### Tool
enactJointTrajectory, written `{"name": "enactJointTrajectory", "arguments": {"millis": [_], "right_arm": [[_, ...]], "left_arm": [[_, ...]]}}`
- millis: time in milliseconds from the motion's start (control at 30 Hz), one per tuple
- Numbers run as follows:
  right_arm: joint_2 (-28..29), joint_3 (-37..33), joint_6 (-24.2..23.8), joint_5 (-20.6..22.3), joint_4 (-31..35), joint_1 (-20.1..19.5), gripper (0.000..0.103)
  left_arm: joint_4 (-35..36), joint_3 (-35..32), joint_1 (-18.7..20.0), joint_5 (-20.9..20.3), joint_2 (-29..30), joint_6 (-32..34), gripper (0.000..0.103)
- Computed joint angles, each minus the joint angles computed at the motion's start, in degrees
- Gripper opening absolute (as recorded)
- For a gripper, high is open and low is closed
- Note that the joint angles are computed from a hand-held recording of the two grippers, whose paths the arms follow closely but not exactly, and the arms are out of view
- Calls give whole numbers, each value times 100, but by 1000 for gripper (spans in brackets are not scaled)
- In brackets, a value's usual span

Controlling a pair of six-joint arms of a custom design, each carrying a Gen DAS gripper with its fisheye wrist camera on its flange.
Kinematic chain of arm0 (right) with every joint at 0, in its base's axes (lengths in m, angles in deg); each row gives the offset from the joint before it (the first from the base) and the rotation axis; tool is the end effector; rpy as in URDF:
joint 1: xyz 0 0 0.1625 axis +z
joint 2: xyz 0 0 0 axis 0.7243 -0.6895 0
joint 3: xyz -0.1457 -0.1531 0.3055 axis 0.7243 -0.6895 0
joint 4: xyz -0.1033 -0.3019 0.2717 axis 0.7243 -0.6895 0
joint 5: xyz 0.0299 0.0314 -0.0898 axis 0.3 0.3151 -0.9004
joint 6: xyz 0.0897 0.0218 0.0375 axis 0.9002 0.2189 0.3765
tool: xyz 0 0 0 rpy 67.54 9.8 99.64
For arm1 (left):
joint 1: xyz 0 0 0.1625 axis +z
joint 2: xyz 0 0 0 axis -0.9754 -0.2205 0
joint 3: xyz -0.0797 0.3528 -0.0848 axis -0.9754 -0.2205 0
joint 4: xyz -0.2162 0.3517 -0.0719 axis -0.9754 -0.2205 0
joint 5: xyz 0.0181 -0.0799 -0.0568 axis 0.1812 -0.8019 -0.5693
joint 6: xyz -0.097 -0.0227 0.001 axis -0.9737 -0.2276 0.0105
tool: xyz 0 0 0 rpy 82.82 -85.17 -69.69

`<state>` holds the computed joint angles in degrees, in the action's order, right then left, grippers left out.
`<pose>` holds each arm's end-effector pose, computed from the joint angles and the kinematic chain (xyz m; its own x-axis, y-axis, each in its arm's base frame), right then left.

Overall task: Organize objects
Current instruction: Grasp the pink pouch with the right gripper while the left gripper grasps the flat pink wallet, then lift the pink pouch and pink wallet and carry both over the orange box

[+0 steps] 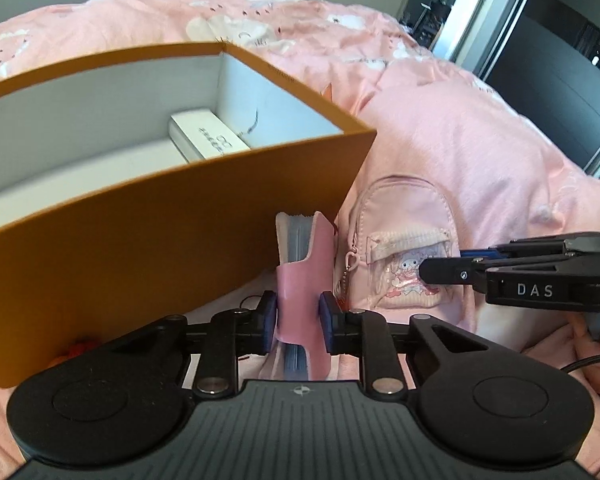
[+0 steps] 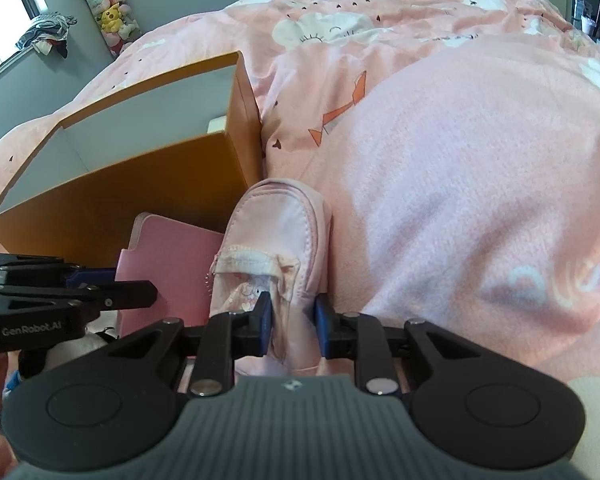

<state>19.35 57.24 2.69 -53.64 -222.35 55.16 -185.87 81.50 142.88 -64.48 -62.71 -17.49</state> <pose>0.2449 -0.7299 0.1325 -0.8090 -0.3001 0.5054 -0.5056 0.7939 -0.3378 -0.1354 -0.7227 0.2042 -0.7878 0.4095 -0.4600 0.5660 0.7759 -0.2787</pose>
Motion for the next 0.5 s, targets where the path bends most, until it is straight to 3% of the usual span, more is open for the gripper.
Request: {"name": "enactJointTrajectory", "arguments": {"millis": [300,500], "right_arm": [[-268,347,-428,-44,-426,213,19],[-523,403,-695,285,-523,398,18]], "left_arm": [[-423,404,-62,-295,-521,-23,23],[-458,357,-104,-690,-798,-262,22]]}}
